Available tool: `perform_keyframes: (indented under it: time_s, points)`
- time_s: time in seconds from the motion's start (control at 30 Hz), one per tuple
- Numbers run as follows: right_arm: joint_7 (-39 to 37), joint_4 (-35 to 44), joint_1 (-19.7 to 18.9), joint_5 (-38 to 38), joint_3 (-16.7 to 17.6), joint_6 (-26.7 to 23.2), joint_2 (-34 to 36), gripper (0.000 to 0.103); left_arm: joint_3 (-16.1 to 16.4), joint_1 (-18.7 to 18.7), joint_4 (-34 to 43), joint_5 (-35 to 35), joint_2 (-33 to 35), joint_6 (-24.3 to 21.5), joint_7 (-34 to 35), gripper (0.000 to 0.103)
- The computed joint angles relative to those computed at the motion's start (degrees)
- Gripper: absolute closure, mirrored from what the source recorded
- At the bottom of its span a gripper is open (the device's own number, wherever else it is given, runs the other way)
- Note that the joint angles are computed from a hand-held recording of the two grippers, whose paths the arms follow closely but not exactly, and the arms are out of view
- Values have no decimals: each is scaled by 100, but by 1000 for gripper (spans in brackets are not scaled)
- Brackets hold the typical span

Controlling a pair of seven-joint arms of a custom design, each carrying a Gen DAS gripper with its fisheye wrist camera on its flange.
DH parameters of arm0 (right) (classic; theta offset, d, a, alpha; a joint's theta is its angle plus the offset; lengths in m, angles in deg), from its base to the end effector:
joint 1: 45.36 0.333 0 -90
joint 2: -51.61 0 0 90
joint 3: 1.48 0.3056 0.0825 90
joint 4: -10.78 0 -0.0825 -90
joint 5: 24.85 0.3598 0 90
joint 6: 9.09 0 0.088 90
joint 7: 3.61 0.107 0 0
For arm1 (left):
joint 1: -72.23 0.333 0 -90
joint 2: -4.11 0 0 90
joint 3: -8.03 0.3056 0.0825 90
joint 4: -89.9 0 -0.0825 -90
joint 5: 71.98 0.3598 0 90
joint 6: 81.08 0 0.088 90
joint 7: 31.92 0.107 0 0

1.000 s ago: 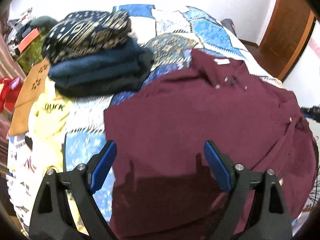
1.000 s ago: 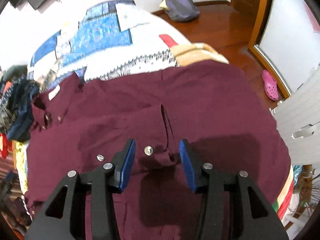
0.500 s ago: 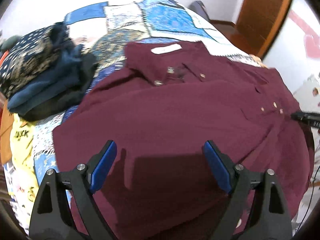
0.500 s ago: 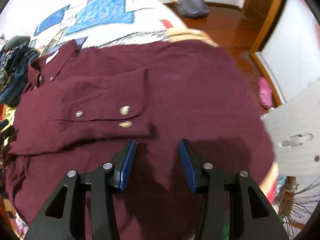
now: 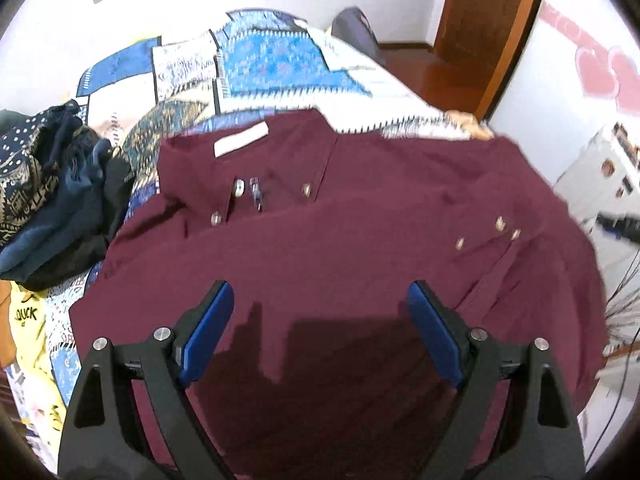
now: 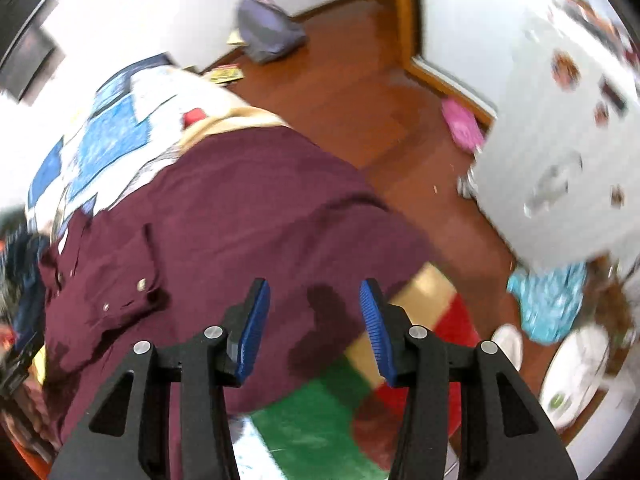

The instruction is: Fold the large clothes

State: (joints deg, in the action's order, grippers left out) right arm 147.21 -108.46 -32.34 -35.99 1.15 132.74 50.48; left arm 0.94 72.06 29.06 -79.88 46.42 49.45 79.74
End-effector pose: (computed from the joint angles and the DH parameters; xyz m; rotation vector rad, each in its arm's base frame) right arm 0.5355 0.1508 0.4808 -1.2032 2.4580 -0.2759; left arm 0.7600 -0.0657 0.4504 -1.5668 2.3334 -0.6495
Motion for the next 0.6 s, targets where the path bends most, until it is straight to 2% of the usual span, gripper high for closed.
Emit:
perform_keyframes:
  time_s: [0.17,0.27,0.33,0.43,0.5,0.57,0.6]
  points:
    - [-197,-539,-116,1213,-114,655,32,59,-20,-21,0,-59,-59,215,-140,14]
    - [-97,-764,-165,1542,-133,1208,92,59,-67,47,-18,-175,-82,193,-172,14]
    - [29,-753,-198,1632,-141,1391,180,56,-58,64,-43,-195,-93,191,-195,14]
    - [378,-674,-251,1380,-174,1539,313,56,5,60,-164,-146,-141,264,-263,14]
    - [554,-503,-277,1175,-190,1447,469,56,25,88,-169,-145,-128,236,-324,14]
    - [870,-294,-271,819,-228,1237,586,61,27,134,-172,-168,-117,217,-369,14]
    - [1030,-180,-252,585,-244,1090,632,67,28,153,-205,-175,-134,237,-380,14]
